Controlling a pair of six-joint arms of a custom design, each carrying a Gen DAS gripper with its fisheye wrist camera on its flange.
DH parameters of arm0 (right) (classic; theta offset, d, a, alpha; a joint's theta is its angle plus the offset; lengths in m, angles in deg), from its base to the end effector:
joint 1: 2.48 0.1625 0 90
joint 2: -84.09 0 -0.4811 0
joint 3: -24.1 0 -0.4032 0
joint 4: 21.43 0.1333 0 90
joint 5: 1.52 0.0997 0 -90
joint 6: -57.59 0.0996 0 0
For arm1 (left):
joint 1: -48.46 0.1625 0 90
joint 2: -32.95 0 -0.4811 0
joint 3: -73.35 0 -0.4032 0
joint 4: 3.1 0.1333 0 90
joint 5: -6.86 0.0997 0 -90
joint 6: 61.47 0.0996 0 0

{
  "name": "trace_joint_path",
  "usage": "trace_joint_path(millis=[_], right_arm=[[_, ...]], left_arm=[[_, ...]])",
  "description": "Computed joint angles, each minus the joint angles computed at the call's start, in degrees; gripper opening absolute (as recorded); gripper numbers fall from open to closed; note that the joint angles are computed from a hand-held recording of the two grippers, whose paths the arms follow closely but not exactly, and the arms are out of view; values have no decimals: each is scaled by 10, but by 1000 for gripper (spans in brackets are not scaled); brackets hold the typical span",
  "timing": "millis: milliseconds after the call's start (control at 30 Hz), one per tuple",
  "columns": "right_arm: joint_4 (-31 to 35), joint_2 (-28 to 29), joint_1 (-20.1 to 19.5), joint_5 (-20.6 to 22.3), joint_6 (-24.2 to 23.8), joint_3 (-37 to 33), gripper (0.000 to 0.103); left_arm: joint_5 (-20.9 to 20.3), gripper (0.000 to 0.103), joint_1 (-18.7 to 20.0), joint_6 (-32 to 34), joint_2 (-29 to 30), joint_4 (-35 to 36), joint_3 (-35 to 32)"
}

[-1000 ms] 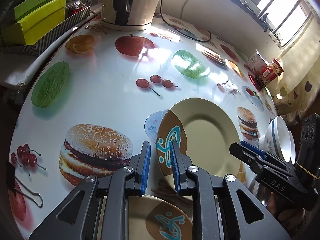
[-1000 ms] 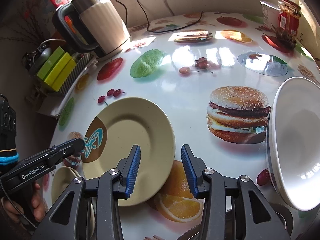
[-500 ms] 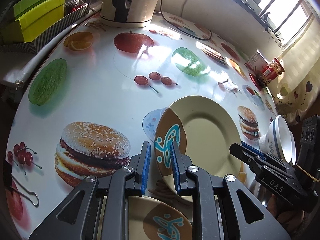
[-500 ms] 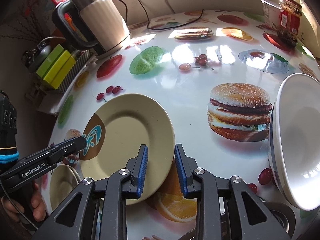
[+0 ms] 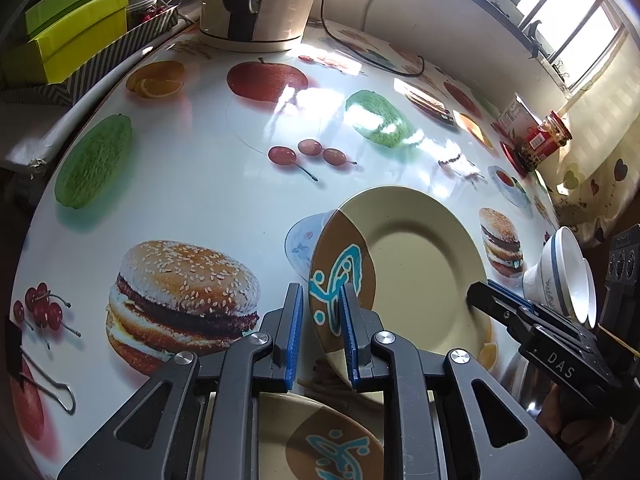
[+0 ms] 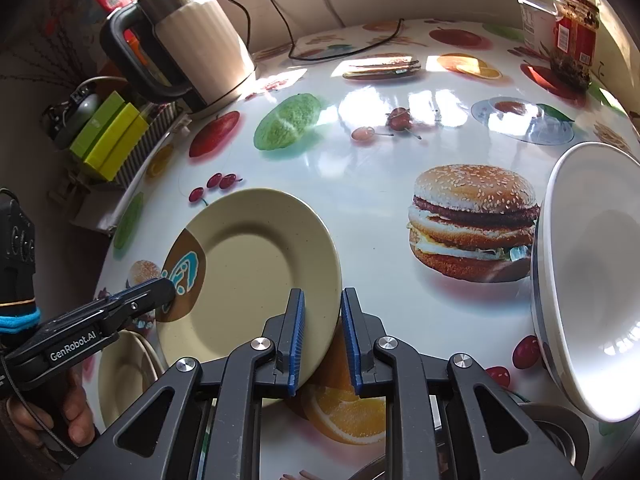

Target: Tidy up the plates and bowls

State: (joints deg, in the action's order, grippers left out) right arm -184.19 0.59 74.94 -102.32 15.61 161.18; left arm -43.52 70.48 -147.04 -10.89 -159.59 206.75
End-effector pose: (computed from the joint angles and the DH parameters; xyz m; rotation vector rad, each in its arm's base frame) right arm 0.0204 -0.4350 0.2564 0.6689 -2.7264 0.2999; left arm -0.3079 -0.3368 -0.0171 -0.2005 2.4968 -0.7594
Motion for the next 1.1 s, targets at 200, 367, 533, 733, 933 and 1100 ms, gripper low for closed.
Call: trace_joint_path(millis=[200, 367, 533, 733, 933, 1100], right_arm=[[-1, 0, 0, 0, 0, 1, 19], [2, 0, 0, 0, 1, -1, 19], [5, -1, -1, 2, 4, -2, 19], [6, -3, 1, 3, 7, -2, 18], [9, -5, 2, 7, 11, -3, 18], [4, -8, 3, 8, 13, 0, 18]], left_arm=[[0, 19, 0, -1, 0, 0, -1], [0, 19, 1, 3, 1, 0, -1], [1, 18, 1, 0, 2, 3, -2], [2, 18, 1, 0, 3, 3, -4], [4, 18, 0, -3, 3, 1, -4], [5, 18, -4, -7, -2, -2, 2]])
